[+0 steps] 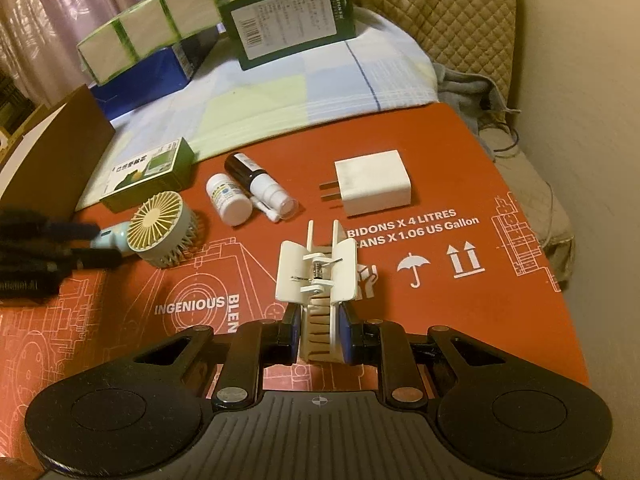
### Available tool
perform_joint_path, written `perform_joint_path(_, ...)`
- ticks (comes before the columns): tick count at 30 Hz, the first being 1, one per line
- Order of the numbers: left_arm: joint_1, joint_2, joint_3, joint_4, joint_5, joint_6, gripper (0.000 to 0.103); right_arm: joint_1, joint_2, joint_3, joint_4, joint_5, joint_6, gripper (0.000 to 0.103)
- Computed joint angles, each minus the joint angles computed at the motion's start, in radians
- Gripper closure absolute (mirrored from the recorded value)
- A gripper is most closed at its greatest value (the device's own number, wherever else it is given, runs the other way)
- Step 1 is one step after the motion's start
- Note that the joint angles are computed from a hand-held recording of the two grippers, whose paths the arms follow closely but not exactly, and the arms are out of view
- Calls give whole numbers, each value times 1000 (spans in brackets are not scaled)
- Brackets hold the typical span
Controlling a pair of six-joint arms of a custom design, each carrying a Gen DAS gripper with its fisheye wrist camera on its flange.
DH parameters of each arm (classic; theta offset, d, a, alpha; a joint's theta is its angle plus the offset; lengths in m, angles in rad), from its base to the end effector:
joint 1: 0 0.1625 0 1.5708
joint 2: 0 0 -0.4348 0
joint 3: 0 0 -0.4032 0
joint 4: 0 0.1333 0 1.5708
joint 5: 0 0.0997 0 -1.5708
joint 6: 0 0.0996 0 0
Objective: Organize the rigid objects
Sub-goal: 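Grasp the teal mini fan by its handle with the left gripper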
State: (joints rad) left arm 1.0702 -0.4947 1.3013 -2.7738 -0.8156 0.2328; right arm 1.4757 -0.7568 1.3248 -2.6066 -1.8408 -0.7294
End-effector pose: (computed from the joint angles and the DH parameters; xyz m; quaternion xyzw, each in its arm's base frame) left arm -0.1983 -0.7825 0.0494 0.2590 0.8768 -0.2297 0.3338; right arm 0.0314 -0.7949 0.2034 0.2710 -0.9256 0.1580 0.2120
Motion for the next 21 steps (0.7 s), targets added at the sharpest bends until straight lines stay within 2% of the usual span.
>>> perform_joint_path(1,6,1,-8,-3,-8,40,45,0,-1,1,-1,1,-1,87)
perform_joint_path(2,14,4,-20,10,-21,67,42,-1,-2,2,-2,1,-2,87)
perform_joint_path(7,41,20,-58,110,-42,166,44,-7,-17,20,-9,3,7,87)
perform_joint_path(10,43,31,-60,107,-31,188,48,-10,-26,28,-16,0,16,87)
perform_joint_path(14,41,31,-47,78,-37,140,60,-13,-38,41,-24,1,20,87)
perform_joint_path(15,39,29,-42,74,-37,117,67,-14,-39,44,-26,1,20,86)
perform_joint_path(19,30,16,-18,77,-60,33,74,-13,-40,50,-32,1,11,87)
perform_joint_path(21,26,15,-8,75,-61,2,74,-14,-38,47,-29,3,6,87)
